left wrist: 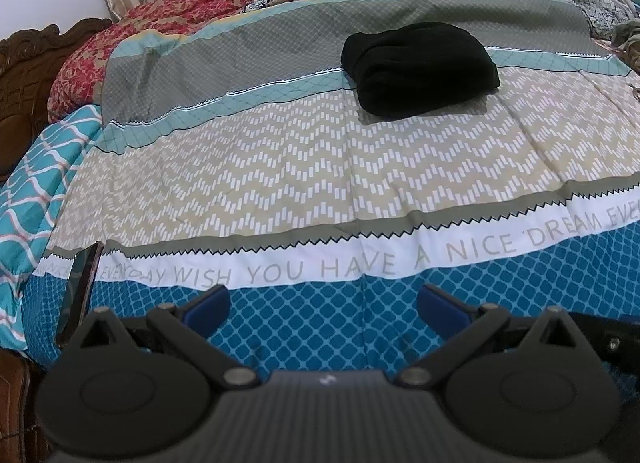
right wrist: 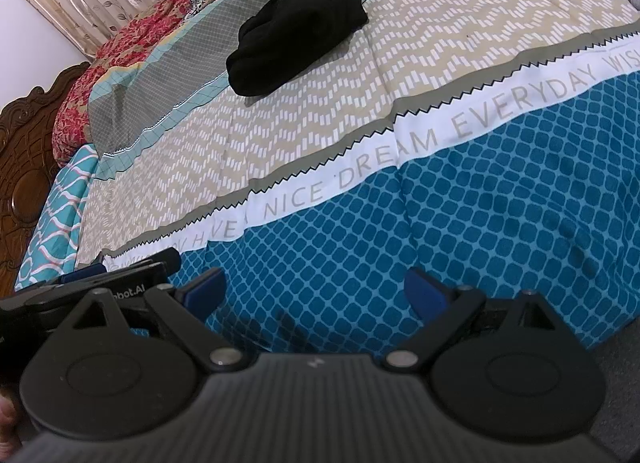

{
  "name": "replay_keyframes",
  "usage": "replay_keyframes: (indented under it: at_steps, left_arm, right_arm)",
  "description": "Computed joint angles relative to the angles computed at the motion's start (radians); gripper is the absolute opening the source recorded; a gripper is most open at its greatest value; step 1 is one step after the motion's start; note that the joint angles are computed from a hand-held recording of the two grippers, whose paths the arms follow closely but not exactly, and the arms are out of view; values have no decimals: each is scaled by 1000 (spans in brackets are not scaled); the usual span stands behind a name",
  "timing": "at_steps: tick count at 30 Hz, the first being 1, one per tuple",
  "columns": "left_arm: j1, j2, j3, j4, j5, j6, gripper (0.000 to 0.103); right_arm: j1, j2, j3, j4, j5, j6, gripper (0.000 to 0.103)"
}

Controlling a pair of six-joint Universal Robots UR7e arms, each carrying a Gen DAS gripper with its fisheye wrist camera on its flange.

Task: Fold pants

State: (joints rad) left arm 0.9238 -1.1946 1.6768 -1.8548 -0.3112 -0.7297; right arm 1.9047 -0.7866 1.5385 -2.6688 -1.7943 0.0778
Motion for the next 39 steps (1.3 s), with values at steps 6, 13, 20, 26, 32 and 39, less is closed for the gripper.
replay_keyframes:
  at_steps: [6, 13, 20, 26, 32, 39]
  left_arm:
    - [1, 2, -1, -4, 1, 11, 103]
    - [1, 4, -6, 8, 0, 4, 103]
    - [1, 6, -7, 7, -1, 11, 103]
    - [1, 5, -4, -2, -3, 19, 103]
    - [2, 4, -5, 3, -8, 13, 103]
    - [2, 4, -6, 4, -14, 13, 103]
  right_arm:
    - [0, 0, -1, 0, 0, 0, 97]
    - [-1, 0, -2, 0, 1, -2, 97]
    - [-1, 1, -2, -1, 0, -2, 97]
    - [-2, 3, -8, 2, 0, 5, 97]
    - [1, 1, -1, -6, -3, 12, 97]
    - [0, 1, -2, -3, -2, 13, 97]
